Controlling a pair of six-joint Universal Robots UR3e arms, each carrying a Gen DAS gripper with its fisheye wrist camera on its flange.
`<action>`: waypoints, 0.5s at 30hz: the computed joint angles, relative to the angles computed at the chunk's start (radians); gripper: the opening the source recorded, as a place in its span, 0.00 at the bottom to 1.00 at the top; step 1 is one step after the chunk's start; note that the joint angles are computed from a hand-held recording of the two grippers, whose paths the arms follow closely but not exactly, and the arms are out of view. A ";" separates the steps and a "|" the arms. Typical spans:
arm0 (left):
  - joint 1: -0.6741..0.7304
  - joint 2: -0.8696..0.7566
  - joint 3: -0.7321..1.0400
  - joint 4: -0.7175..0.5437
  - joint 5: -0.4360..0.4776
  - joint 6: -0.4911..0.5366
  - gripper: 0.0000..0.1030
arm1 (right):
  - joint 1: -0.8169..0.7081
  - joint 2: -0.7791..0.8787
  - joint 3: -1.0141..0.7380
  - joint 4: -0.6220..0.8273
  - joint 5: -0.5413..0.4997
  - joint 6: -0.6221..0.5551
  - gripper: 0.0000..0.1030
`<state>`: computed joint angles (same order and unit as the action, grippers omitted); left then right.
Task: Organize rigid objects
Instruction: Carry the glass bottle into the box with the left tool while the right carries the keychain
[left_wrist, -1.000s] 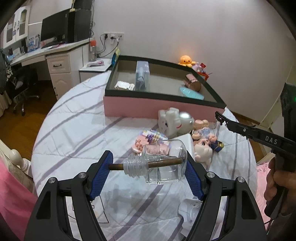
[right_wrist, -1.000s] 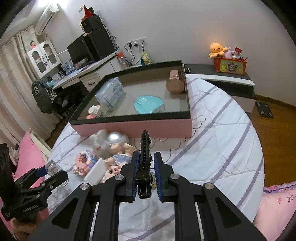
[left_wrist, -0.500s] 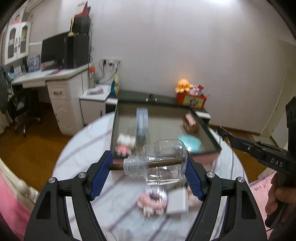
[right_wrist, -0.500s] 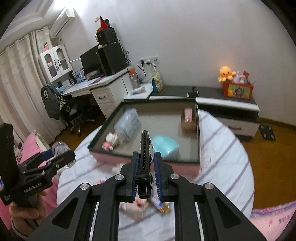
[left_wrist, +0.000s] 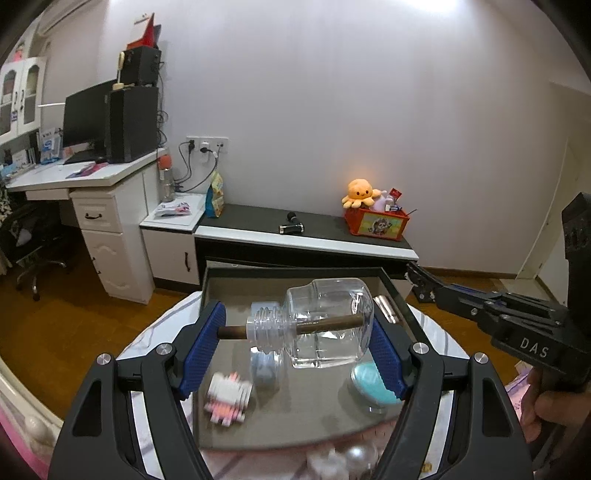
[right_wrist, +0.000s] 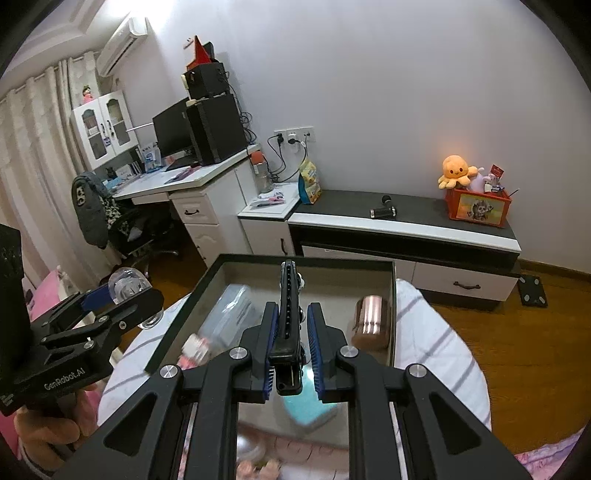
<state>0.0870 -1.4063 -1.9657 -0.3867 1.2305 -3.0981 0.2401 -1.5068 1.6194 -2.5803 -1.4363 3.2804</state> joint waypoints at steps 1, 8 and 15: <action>-0.009 -0.026 0.018 0.007 0.009 -0.002 0.74 | -0.005 0.020 -0.018 0.003 0.003 0.000 0.15; -0.088 -0.264 0.190 0.018 0.064 -0.031 0.74 | -0.028 0.169 -0.120 0.017 0.016 -0.006 0.15; -0.129 -0.387 0.267 0.005 0.084 -0.042 0.74 | -0.039 0.291 -0.184 0.047 0.017 -0.004 0.15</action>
